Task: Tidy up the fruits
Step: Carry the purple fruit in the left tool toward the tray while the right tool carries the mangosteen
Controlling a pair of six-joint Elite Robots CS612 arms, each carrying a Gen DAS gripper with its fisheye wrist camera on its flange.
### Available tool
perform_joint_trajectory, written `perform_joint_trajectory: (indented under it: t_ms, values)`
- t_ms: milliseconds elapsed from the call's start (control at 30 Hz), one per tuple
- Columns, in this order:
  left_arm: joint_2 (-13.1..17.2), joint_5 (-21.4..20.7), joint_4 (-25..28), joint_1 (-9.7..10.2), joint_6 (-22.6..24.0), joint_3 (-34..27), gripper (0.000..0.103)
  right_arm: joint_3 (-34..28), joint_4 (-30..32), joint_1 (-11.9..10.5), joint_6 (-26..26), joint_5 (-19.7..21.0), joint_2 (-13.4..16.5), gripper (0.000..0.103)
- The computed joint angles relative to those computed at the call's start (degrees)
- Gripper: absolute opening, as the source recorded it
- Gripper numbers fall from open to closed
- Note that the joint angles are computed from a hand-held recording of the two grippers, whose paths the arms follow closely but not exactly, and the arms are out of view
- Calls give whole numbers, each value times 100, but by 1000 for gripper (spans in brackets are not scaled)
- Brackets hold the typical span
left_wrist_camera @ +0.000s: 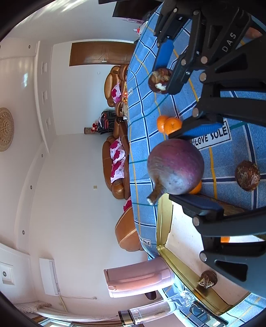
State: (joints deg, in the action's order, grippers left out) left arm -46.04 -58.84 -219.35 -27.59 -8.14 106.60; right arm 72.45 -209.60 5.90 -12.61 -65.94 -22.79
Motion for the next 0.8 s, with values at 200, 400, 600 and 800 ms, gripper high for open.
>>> perform_joint_trajectory:
  t_ms: [200,400,600,800]
  values:
    - [-26,27,-2,55,-71,66,53,7,33,50,-98,36,-7,44]
    - [-55,90,14,120,-146,129,53,0,80,95,-217,50,-7,44]
    - [-84,105,73,195,-276,183,53,-17,143,145,-317,81,-8,44]
    - [-115,129,59,252,-320,260,53,-62,230,200,-435,96,-2,44]
